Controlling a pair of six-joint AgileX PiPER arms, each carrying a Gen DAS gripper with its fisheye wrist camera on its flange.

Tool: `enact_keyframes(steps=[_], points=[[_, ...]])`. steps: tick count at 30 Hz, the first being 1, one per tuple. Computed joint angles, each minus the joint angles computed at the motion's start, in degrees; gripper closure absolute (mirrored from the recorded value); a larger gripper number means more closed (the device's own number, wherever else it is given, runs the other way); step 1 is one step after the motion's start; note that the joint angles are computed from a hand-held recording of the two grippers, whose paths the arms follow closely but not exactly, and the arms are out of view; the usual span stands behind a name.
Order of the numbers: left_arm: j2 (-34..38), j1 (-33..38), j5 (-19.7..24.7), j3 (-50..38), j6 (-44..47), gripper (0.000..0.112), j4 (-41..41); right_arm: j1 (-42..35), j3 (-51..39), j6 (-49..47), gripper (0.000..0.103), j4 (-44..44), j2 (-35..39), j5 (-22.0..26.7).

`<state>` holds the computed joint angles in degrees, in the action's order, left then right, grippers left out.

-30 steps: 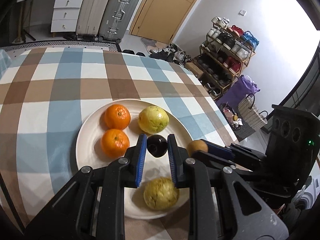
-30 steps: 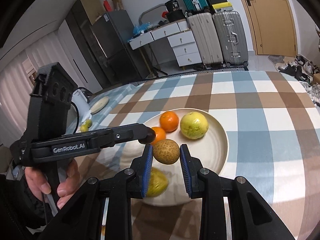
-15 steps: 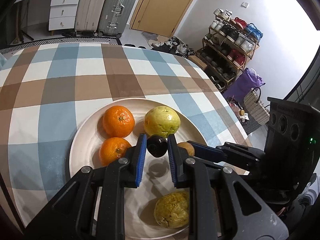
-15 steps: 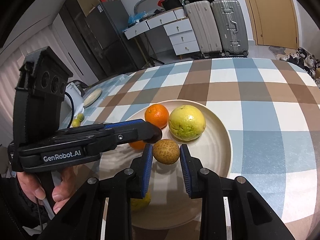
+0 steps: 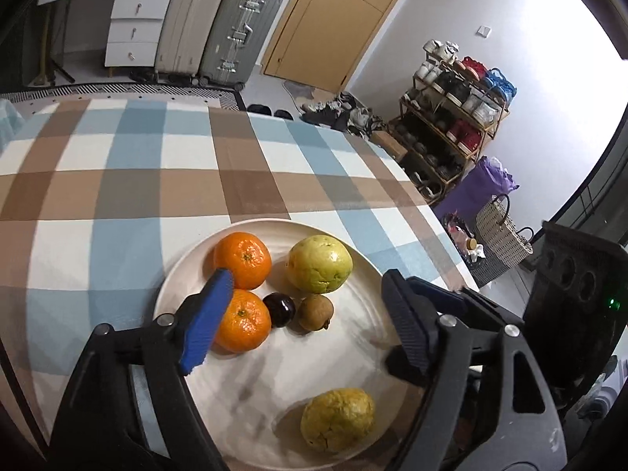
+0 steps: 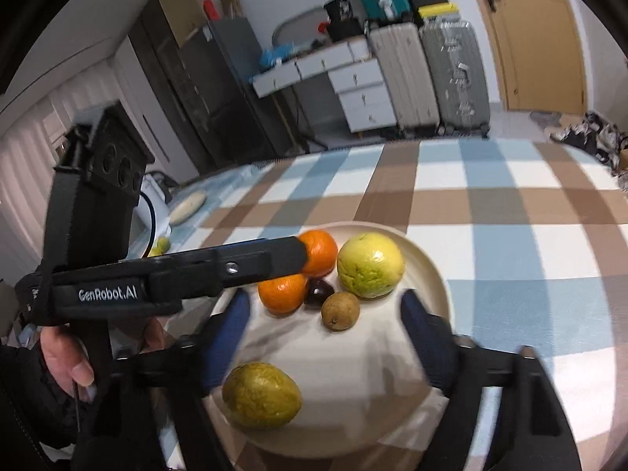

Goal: Organize fruits
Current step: 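Carry the kiwi and plum onto the cream plate and open both grippers, then move both tools back toward the remaining tomatoes, kiwi and plum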

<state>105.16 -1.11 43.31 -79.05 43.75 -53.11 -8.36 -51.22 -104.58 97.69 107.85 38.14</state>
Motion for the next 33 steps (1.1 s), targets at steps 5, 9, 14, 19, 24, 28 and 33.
enact_keyframes(steps=[5, 9, 14, 19, 24, 28, 33], points=[[-4.60, 0.62, -0.39, 3.74, 0.17, 0.035, -0.03, -2.33, 3.51, 0.54, 0.016, -0.40, -3.33, 0.70], [-10.13, 0.27, -2.31, 8.06, -0.13, 0.031, 1.39, -4.43, 7.87, 0.38, 0.012, -0.17, -7.39, 1.06], [-17.72, 0.02, -3.29, 12.49, -1.32, 0.030, 4.03, -6.23, 13.50, -1.05, 0.004, 1.88, -13.87, 1.11], [-25.31, 0.32, -2.67, 15.98, -3.52, 0.018, 6.69, -7.37, 18.38, -0.20, 0.003, 1.23, -21.62, 0.96], [-33.60, 1.32, -2.01, 19.72, -6.22, 0.010, 9.42, -8.39, 23.03, 1.04, 0.000, 0.13, -29.86, 1.12], [-39.02, 2.59, -0.26, 22.10, -8.31, 0.010, 11.51, -8.99, 25.75, 4.30, 0.000, -2.79, -36.14, 1.41], [-45.21, 4.46, 1.82, 25.81, -10.28, 0.010, 13.65, -9.68, 28.98, 8.85, 0.000, -7.02, -43.62, 1.25]])
